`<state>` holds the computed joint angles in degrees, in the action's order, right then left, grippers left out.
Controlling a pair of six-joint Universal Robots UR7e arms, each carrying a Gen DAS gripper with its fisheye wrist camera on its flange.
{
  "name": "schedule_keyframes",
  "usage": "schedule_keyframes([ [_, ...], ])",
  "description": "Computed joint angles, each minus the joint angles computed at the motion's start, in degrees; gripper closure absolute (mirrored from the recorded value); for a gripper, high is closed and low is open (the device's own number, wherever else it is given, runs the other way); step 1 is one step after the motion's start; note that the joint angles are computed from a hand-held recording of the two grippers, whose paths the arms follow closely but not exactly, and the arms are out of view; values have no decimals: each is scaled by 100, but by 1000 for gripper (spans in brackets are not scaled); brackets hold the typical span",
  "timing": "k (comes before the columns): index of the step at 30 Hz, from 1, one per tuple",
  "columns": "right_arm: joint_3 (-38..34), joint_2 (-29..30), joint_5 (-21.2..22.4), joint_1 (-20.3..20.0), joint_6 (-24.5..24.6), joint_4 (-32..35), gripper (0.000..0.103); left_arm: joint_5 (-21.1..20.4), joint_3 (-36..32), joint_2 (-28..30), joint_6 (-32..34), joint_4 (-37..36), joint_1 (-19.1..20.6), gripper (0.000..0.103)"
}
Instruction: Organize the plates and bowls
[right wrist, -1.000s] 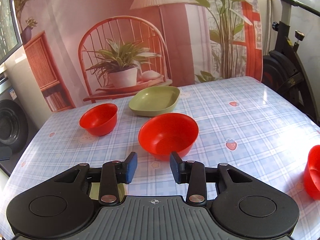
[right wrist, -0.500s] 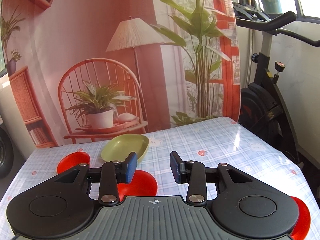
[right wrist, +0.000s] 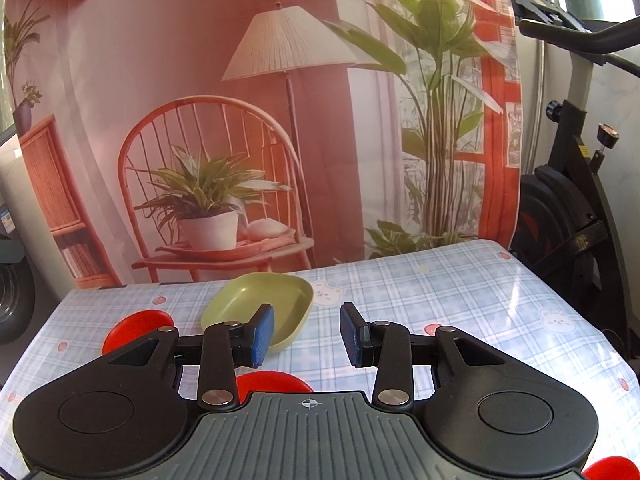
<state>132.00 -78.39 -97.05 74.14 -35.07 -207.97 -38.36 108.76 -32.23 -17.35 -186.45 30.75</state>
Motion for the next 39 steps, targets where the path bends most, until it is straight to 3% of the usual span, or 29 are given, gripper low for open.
schedule_keyframes([
  [11, -1612, 1127, -425, 78, 281, 1432, 68, -593, -2261, 1338, 898, 1018, 1035, 57],
  [17, -2351, 1710, -810, 84, 406, 2132, 69, -676, -3202, 1869, 679, 2123, 1492, 57],
  [24, -2894, 2068, -978, -2, 942, 2897, 72, -804, -3648, 2134, 617, 2839, 1734, 57],
  [27, -2972, 2129, -1011, 1, 947, 3046, 72, -878, -3686, 2161, 602, 2981, 1781, 57],
  [29, -3005, 2137, -961, -13, 1013, 3153, 74, -885, -3676, 2163, 653, 2979, 1792, 65],
  [30, -3041, 2134, -925, -23, 1076, 3261, 75, -883, -3677, 2159, 699, 3048, 1793, 79],
  [31, -3051, 2136, -898, -33, 1105, 3307, 76, -876, -3678, 2155, 741, 3101, 1793, 87],
  [39, -3013, 2095, -785, -54, 1297, 3424, 90, -976, -3524, 2108, 782, 2822, 1795, 92],
])
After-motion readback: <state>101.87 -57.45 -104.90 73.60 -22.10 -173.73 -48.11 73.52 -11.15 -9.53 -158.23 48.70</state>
